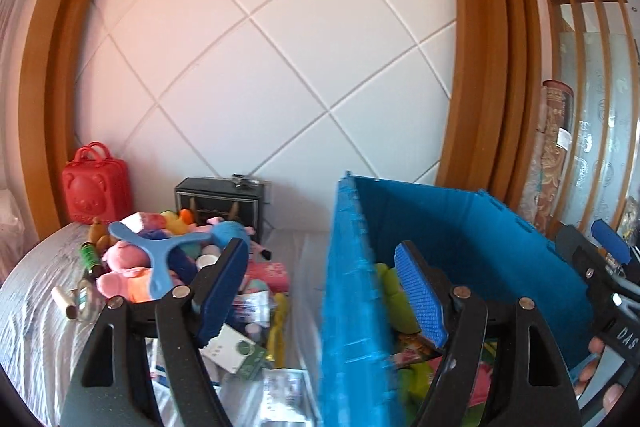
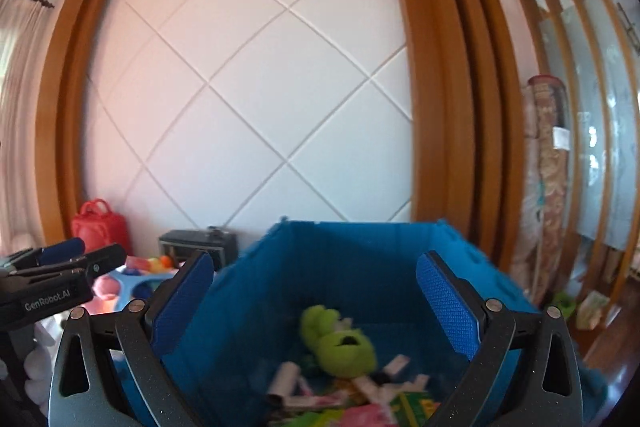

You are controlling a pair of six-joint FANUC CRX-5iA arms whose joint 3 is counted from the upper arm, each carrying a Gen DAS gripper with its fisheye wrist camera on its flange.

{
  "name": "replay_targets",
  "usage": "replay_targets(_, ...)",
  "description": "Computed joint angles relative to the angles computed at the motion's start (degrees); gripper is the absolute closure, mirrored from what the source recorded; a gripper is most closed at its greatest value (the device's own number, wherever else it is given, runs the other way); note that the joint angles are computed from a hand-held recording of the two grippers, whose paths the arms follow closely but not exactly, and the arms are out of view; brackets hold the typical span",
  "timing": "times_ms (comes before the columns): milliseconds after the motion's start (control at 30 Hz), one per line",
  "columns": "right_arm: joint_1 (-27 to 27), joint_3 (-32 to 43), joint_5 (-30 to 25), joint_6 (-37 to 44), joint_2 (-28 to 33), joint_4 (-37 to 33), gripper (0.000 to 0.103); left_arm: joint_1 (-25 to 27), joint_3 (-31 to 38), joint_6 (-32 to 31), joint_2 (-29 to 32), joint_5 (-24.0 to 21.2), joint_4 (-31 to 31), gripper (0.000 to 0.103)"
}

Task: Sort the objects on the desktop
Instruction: 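Move both tools back over the bed toward the medicine boxes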

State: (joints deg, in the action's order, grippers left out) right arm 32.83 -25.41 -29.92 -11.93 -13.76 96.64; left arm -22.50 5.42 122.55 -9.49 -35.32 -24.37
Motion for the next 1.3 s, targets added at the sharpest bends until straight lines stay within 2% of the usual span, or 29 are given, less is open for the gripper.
replay_targets(100,3.1,2.4,-1.2,-0.4,2.6,0.8,0.0,6.8,-4.6,-7.6,-2.9,1.9,7.5,0.027)
replay_targets(200,7.5,5.4,-4.6,1.1,6.0,0.0,0.0,15.6,-11.1,-19.5,-5.7,5.0,20.5,0.027)
replay_targets(400,16.6,15.0,-11.5,4.7,15.9,-4.4,0.0,33.5,-21.5,-46.0,-8.9,4.6,44.4,0.027)
replay_targets(500,20.2,20.2,-15.0,5.6,21.0,-7.5,0.0,40.0,-24.2,-54.6,-9.0,3.7,50.1,0.027)
replay_targets(667,24.1,27.5,-17.9,11.1,28.0,-15.9,0.0,47.9,-24.6,-59.3,-6.7,-0.2,51.7,0.027)
replay_targets(867,25.4,34.5,-19.4,21.0,34.4,-26.6,0.0,51.2,-24.7,-59.1,-4.0,-3.7,50.3,0.027)
replay_targets(1033,24.3,36.2,-17.4,27.0,37.4,-34.5,0.0,48.7,-23.0,-57.4,0.1,-6.9,45.6,0.027)
replay_targets(1200,23.0,35.6,-14.0,32.7,39.1,-42.8,0.0,44.5,-21.5,-52.6,5.5,-8.1,39.7,0.027)
replay_targets(1300,22.5,34.8,-13.0,35.5,40.1,-46.2,0.0,42.1,-21.0,-50.5,8.4,-7.2,36.6,0.027)
